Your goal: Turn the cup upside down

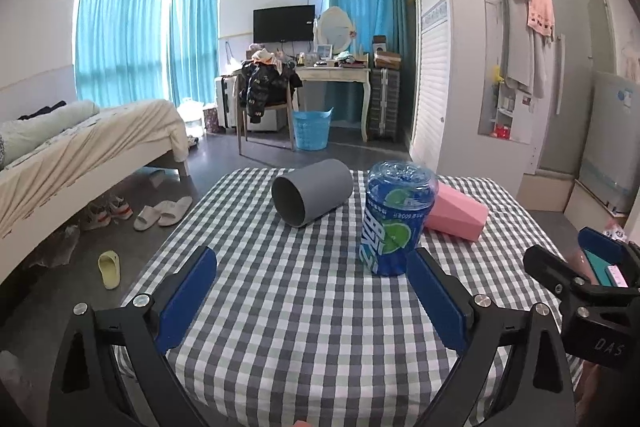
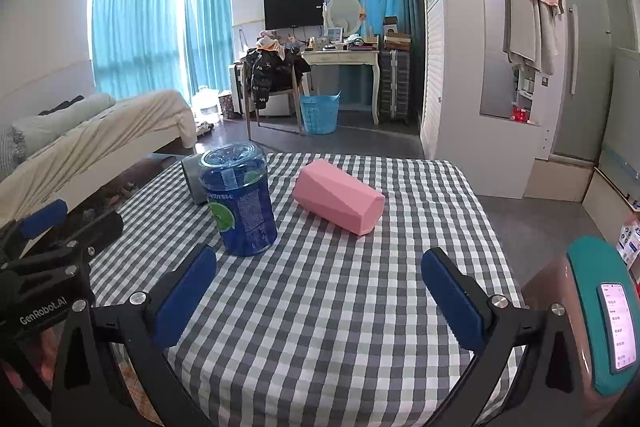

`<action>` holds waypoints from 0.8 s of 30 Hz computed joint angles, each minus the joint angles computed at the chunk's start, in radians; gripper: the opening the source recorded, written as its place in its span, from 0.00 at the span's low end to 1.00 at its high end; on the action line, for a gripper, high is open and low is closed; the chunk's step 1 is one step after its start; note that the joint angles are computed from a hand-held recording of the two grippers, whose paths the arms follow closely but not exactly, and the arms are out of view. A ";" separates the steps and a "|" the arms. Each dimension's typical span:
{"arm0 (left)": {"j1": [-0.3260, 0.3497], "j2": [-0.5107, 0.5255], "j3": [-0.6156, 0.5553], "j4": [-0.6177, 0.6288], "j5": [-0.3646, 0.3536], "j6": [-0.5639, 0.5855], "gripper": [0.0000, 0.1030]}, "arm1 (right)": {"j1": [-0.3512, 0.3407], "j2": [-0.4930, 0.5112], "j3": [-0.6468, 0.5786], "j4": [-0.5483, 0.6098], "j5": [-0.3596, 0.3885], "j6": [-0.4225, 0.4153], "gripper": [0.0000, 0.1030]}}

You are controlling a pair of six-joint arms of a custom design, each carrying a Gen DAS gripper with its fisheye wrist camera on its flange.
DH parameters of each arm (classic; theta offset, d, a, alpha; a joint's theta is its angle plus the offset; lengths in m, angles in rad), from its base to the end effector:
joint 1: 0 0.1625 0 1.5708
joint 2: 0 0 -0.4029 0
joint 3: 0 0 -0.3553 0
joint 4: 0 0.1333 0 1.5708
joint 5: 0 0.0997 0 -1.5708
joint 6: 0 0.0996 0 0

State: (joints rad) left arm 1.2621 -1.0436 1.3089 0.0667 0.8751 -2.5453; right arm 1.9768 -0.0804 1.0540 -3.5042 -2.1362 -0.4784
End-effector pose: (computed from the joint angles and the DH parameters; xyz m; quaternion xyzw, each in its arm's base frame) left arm 0.0100 -0.6176 0.2984 0.1567 0.7749 -0.5004 0.3529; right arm 0.3607 -0.6368 -0.0655 0.2481 -0.8250 0.4341 0.2633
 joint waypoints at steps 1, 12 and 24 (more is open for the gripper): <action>0.000 0.001 -0.001 -0.003 -0.009 0.000 0.96 | 0.001 0.001 -0.002 -0.002 -0.002 -0.003 1.00; 0.000 -0.009 0.017 -0.042 -0.017 0.024 0.96 | 0.004 0.001 -0.007 -0.005 -0.006 -0.012 1.00; 0.001 -0.005 0.020 -0.041 -0.019 0.024 0.96 | 0.006 0.011 -0.026 0.001 -0.015 -0.021 1.00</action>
State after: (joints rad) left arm 1.2631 -1.0485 1.3293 0.0257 0.8557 -2.5209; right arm 1.9831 -0.0697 1.0277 -3.5034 -2.1512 -0.4998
